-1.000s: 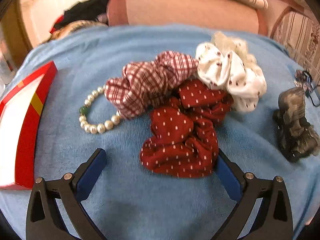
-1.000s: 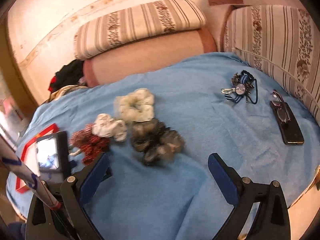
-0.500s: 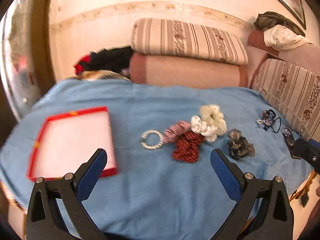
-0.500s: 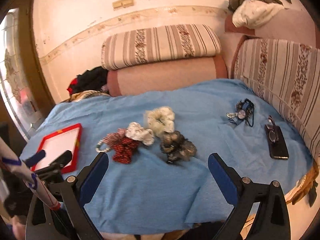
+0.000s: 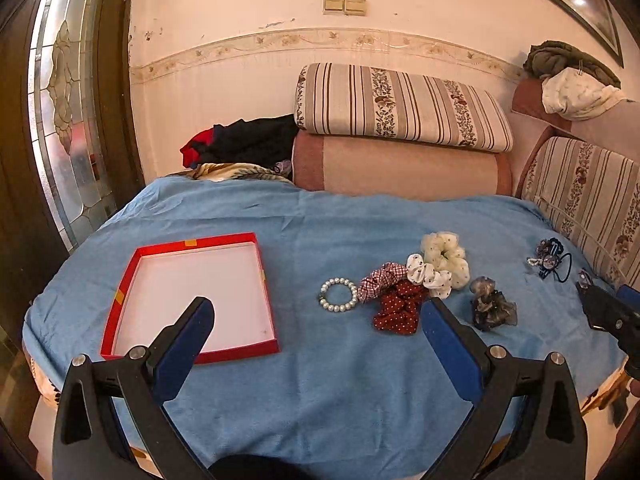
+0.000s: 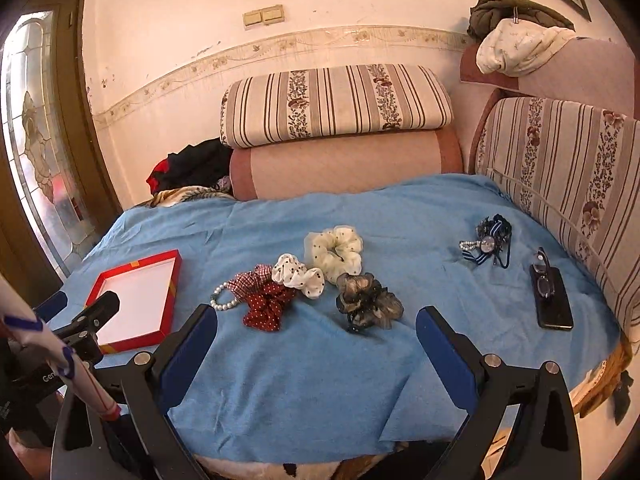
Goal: Organize jewelry
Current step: 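Move the left tool toward the pearl bracelet beside the scrunchies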
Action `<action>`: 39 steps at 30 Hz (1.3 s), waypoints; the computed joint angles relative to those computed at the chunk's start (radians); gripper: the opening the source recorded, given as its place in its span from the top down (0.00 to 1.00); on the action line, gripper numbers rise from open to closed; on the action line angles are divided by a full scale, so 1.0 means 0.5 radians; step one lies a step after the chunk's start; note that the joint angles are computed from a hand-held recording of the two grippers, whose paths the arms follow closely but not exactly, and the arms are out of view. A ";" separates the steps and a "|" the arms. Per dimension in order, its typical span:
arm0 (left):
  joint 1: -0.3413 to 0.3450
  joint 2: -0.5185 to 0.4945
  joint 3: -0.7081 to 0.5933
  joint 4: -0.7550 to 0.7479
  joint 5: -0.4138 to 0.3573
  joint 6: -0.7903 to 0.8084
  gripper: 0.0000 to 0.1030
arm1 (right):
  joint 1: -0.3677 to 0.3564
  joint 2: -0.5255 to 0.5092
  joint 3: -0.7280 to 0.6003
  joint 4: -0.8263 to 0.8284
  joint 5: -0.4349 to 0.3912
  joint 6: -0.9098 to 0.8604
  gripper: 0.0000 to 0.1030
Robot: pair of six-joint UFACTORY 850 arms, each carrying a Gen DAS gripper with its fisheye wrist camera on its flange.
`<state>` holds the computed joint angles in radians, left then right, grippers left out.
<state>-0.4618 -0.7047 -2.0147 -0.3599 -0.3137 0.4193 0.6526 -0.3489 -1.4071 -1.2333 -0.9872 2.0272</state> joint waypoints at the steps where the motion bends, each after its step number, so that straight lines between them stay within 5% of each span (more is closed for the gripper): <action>1: -0.003 0.016 0.031 -0.011 0.013 0.017 0.00 | -0.004 0.002 0.003 0.006 0.010 -0.004 0.01; 32: -0.056 -0.128 -0.136 0.376 -0.139 -0.284 0.00 | -0.112 0.015 0.104 0.104 0.256 0.028 0.01; 39: -0.025 -0.268 -0.322 0.152 -0.293 -0.102 0.00 | -0.180 0.031 0.173 0.143 0.392 0.085 0.01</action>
